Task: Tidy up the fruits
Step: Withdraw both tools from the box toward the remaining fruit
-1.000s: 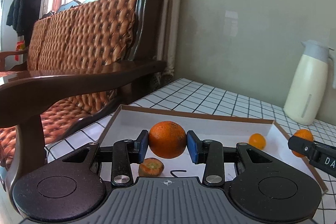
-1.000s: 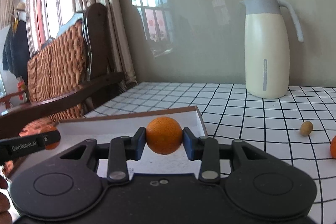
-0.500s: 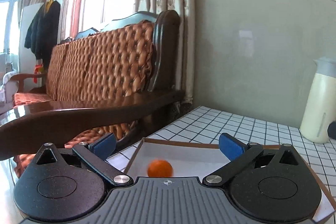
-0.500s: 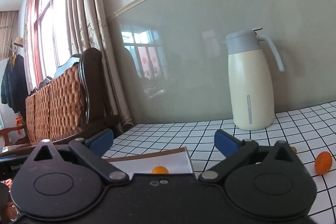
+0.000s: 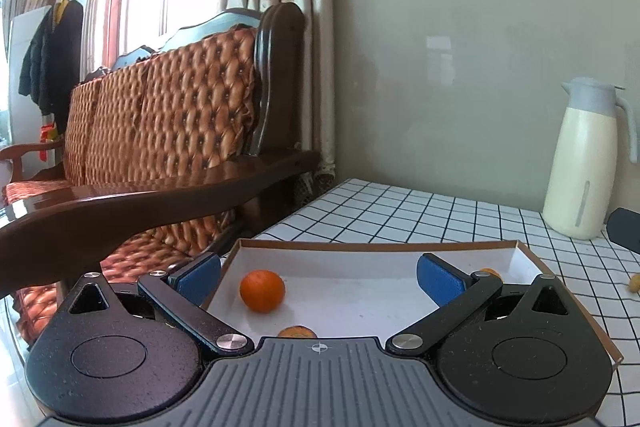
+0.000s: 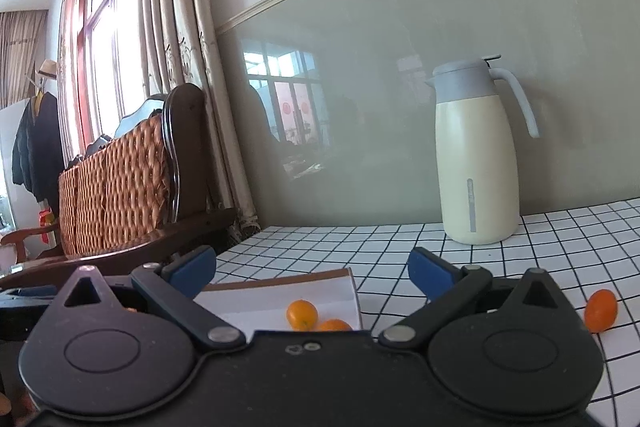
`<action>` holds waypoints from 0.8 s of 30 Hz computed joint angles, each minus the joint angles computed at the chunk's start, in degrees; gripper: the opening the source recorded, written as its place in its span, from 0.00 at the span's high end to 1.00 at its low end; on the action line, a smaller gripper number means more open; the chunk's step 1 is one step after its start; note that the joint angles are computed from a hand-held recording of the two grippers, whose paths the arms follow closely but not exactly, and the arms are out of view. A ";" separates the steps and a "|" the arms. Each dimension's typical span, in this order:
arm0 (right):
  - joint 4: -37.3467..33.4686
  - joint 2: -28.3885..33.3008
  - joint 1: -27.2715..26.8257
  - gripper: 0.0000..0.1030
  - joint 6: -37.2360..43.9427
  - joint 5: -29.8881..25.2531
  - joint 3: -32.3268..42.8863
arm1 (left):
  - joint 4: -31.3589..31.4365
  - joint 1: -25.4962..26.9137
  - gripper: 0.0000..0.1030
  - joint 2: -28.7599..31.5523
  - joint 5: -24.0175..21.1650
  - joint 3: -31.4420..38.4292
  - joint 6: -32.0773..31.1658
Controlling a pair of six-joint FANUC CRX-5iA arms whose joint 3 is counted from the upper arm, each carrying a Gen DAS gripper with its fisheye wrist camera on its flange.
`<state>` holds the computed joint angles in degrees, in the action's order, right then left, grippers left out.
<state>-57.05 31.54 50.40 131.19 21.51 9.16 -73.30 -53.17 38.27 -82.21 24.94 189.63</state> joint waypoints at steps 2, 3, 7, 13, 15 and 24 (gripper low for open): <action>-1.51 -0.47 -0.36 0.06 2.32 -0.81 -0.25 | 0.23 -0.07 0.00 0.40 0.08 0.51 -0.80; -1.61 -0.69 -0.43 0.06 2.63 -1.05 -0.61 | 0.50 -0.04 0.00 0.65 0.14 0.91 -1.43; -1.32 -1.50 -0.75 0.06 2.12 -1.97 -1.86 | 1.23 -0.10 0.00 1.22 0.80 1.78 -2.53; -2.93 -2.99 -1.41 0.06 3.88 -2.66 -3.72 | 1.15 -0.67 0.00 2.18 1.64 3.57 -4.09; -4.62 -3.57 -1.89 0.06 6.06 -3.43 -4.12 | 1.11 -0.80 0.00 2.46 2.42 4.18 -4.65; -13.12 -6.59 -4.54 0.06 13.60 -2.54 -6.81 | 1.02 -1.58 0.00 5.32 5.88 9.10 -8.64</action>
<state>-70.17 24.96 45.86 144.79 18.97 2.36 -72.29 -54.74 43.59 -76.33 34.05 180.99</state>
